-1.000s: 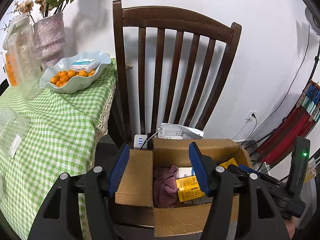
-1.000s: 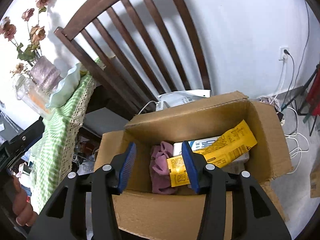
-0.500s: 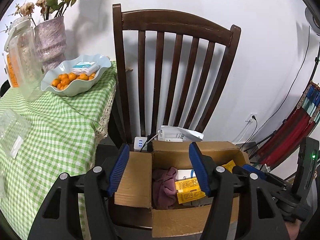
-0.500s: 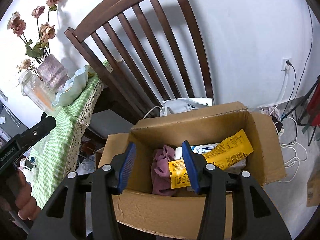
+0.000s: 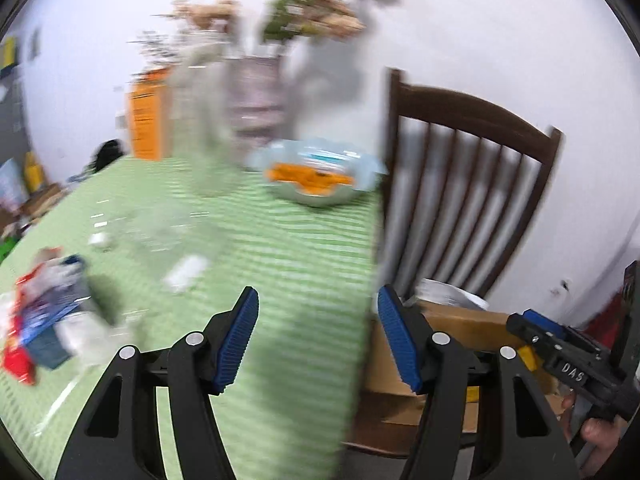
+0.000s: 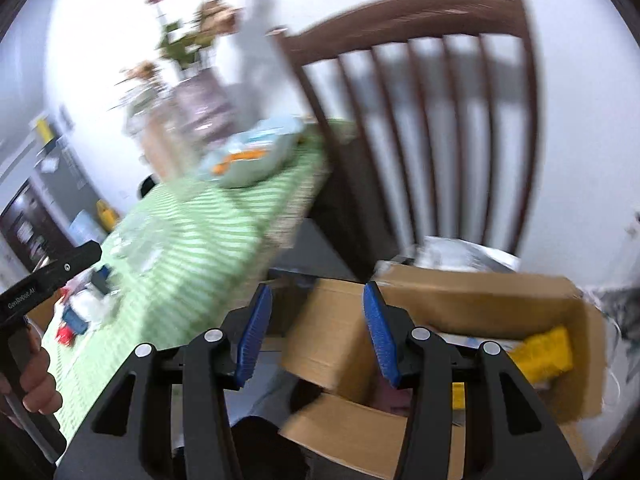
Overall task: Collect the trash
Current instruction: 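Move both tools back over the table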
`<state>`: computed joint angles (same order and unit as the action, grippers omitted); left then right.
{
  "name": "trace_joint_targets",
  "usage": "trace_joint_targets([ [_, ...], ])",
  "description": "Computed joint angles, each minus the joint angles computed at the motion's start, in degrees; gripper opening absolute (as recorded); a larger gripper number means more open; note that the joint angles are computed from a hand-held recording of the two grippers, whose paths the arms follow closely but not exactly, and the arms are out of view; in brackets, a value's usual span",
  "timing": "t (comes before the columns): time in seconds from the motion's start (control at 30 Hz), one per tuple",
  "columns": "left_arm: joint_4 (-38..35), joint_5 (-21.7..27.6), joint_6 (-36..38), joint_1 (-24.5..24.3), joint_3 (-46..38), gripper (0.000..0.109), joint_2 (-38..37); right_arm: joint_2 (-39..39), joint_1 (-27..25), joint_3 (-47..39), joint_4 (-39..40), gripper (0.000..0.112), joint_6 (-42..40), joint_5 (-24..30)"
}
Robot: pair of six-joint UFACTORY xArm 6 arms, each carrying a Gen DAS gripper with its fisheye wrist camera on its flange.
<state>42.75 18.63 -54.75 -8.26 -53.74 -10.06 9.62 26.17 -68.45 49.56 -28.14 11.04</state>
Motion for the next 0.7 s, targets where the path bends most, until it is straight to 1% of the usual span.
trace_joint_targets([
  [0.07,0.57,0.54,-0.49,3.11,3.37,0.062,-3.81,2.37,2.63,-3.60,0.64,0.047,-1.75,1.03],
  [0.17,0.01,2.20,0.82,7.73,7.87,0.062,-9.44,5.39,6.13,-8.06,0.97,0.047,-3.70,3.09],
  [0.23,-2.42,2.11,3.77,12.52,12.05,0.063,-14.21,8.40,8.97,-12.40,-0.45,0.047,-4.02,5.53],
  [0.33,-4.45,6.03,7.40,17.42,14.12,0.063,-17.80,11.71,12.51,-17.89,3.44,0.047,-10.04,8.02],
  [0.4,-6.49,5.75,9.70,21.72,16.08,0.063,-20.00,14.47,14.45,-22.17,3.15,0.047,-10.91,10.74],
  [0.53,-14.61,3.92,17.64,27.67,19.40,0.063,-22.09,20.93,16.78,-31.79,-5.54,0.047,-5.94,16.01],
  [0.63,-20.74,4.15,24.99,30.00,20.23,0.063,-21.56,26.51,18.25,-40.00,-11.64,0.050,-1.63,20.37],
  [0.7,-21.58,4.35,27.04,30.55,20.46,0.063,-21.24,29.79,19.18,-45.06,-13.74,0.053,-0.42,23.08],
])
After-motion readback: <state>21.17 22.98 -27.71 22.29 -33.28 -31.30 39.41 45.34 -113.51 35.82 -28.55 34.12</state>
